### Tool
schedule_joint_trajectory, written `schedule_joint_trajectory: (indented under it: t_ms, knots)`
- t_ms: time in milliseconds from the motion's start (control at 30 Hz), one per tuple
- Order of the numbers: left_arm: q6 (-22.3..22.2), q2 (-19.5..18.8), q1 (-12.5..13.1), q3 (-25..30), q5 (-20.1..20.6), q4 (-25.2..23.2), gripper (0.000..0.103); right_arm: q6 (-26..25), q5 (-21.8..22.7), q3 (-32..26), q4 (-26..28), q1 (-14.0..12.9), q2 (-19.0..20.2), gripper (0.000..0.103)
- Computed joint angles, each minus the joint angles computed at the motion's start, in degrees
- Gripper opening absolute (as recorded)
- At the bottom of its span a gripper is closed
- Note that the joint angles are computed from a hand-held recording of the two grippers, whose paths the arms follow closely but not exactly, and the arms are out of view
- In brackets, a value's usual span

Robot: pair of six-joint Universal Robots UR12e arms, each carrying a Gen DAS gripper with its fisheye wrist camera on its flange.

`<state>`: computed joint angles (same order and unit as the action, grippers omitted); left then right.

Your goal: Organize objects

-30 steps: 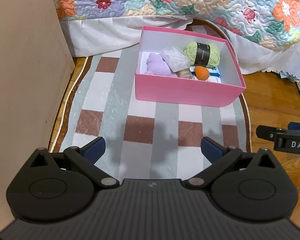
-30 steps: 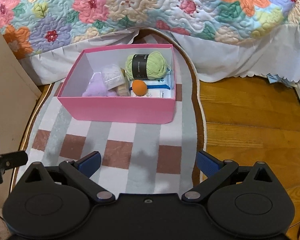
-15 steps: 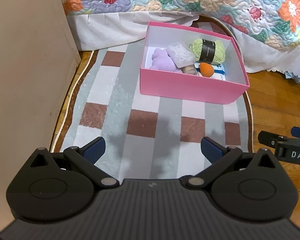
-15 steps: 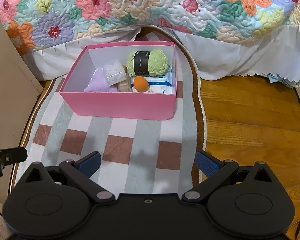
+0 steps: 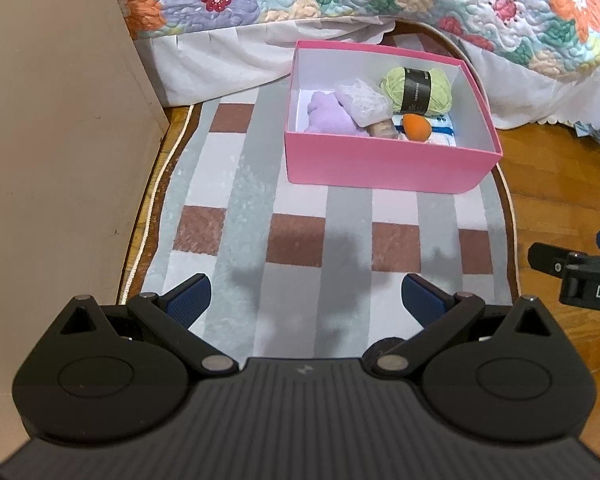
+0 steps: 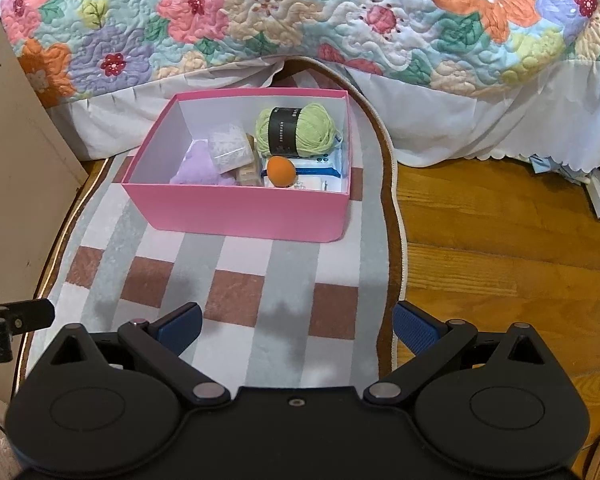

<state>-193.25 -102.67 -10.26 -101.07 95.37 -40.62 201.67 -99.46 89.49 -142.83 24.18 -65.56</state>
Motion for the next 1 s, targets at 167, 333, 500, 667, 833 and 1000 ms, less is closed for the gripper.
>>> schedule_joint_trajectory:
  t_ms: [167,333,500,667,833,1000]
  knots:
    - [0.3,0.0,-0.2,0.1,0.1,-0.6,0.103,-0.3,-0.1,-0.2,0.4,0.2,0.0,0.103]
    - [0.8,-0.4,-0.3,0.6,0.5,-1.4,0.103,-0.3,-0.3,0.0,0.2,0.3,-0.2,0.103]
    - [0.6,-0.5,-0.2,0.8,0.4,-2.3,0.103,0.1,-0.8,0.1,0.6,0.3,-0.4,0.103]
    - [0.4,-0.3,0.1,0.5,0.0,-2.3,0.103,0.3,-1.1,0.3,0.8,0.2,-0.6,0.103]
    - [0.7,-0.2,0.0,0.3,0.5,-2.0,0.103,0.8,-1.1,0.4,1.0,0.2,-0.7,0.103]
    - [0.8,-0.1,0.1,0.3,0.6,-2.0,0.103,0.7,-1.3,0.6,1.1,0.3,-1.0,0.103]
